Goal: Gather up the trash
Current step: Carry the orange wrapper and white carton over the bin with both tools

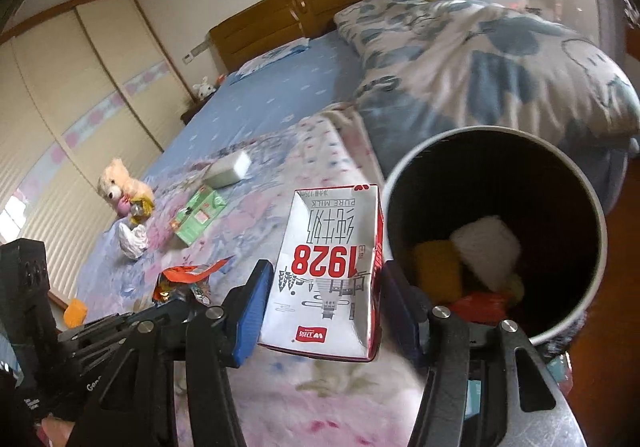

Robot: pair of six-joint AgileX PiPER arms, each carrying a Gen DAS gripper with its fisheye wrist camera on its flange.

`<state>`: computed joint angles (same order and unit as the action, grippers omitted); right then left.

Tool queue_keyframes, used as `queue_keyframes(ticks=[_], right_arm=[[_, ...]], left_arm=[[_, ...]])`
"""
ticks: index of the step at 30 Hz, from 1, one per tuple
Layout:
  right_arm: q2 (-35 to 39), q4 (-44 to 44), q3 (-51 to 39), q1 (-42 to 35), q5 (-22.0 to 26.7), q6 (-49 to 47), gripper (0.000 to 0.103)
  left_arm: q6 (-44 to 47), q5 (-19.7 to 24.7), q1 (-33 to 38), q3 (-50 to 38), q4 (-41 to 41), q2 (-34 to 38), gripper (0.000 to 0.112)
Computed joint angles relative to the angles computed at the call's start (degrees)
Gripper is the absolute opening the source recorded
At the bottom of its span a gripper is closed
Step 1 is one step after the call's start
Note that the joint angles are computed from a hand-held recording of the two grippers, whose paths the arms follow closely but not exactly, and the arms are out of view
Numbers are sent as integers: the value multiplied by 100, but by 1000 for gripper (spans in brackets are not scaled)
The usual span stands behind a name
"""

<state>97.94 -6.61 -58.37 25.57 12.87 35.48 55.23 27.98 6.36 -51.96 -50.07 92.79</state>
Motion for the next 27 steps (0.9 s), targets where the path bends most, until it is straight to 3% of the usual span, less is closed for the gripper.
queue_keyframes(ticks=[12,27], right_arm=[[-554,768,677,-787,-170,-852,57],[-631,2512,800,-1538,-160,-2797,57]], left_arm=[[-888,-172,-995,-470,667,182,3],[-1769,-220,-1775,-1117,1399,562,3]])
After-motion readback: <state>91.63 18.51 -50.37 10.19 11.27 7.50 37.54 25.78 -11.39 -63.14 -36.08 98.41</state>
